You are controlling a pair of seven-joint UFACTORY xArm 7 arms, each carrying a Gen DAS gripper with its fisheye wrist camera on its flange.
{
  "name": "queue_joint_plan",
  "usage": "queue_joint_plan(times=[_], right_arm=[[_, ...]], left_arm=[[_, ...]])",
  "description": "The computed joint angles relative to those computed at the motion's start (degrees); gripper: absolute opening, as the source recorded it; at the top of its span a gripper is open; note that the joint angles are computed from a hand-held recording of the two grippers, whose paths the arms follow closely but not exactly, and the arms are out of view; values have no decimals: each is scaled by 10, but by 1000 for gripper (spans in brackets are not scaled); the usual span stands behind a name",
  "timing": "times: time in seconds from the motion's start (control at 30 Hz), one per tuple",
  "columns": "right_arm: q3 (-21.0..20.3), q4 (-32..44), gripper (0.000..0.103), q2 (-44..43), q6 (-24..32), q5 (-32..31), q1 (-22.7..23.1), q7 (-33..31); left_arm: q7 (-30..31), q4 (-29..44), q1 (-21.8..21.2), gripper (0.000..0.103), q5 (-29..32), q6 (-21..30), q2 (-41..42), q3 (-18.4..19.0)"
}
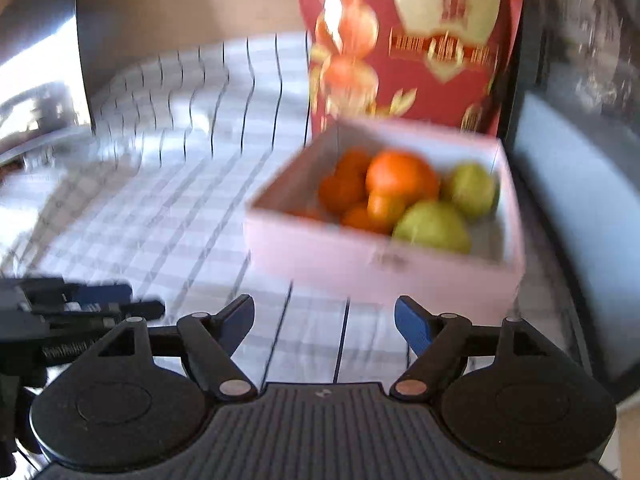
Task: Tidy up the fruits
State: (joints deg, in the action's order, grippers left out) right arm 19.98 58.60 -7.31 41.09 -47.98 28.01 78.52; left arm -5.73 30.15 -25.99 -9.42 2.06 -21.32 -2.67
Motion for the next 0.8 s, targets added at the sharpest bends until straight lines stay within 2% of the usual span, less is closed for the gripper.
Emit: queue_joint_plan(times=[0.03, 0.13, 0.17, 0.23, 0.3, 0.37, 0.4, 0.43, 0.5, 0.6, 0.8], right_arm=[[4, 5, 78, 12, 13, 2, 2, 4], [-1, 10, 78, 35, 33, -2, 10, 31], [-5, 15, 81, 44, 41, 5, 13, 29], [-6, 25, 87, 58, 71, -27, 24, 46], [-11, 25, 91, 62, 87, -49, 35, 70], [-15, 22, 103, 62, 98, -67, 42, 97], [-17, 18, 103, 62, 103, -73, 44, 109], [-22, 11, 103, 58, 93, -76, 43, 120], [-22, 4, 103, 52, 92, -75, 44, 136], [-21, 7, 103, 55, 98, -81, 45, 144], [-22, -7, 103, 52, 83, -121, 44, 164]], left_arm=[[-9, 0, 12, 49, 6, -7, 7, -15], [-64, -6, 99, 50, 53, -53, 23, -106], [-78, -6, 120, 50, 66, -62, 28, -127], [-98, -4, 156, 50, 88, -81, 37, -159], [-121, -2, 224, 50, 109, -95, 39, -226], [-137, -1, 317, 51, 127, -108, 31, -320], [-141, 1, 350, 51, 134, -104, 25, -353], [-147, 4, 367, 51, 139, -102, 23, -370], [-156, 8, 367, 51, 148, -103, 28, -367], [-167, 12, 383, 52, 160, -101, 27, -381], [-186, 16, 398, 53, 178, -99, 28, -391]])
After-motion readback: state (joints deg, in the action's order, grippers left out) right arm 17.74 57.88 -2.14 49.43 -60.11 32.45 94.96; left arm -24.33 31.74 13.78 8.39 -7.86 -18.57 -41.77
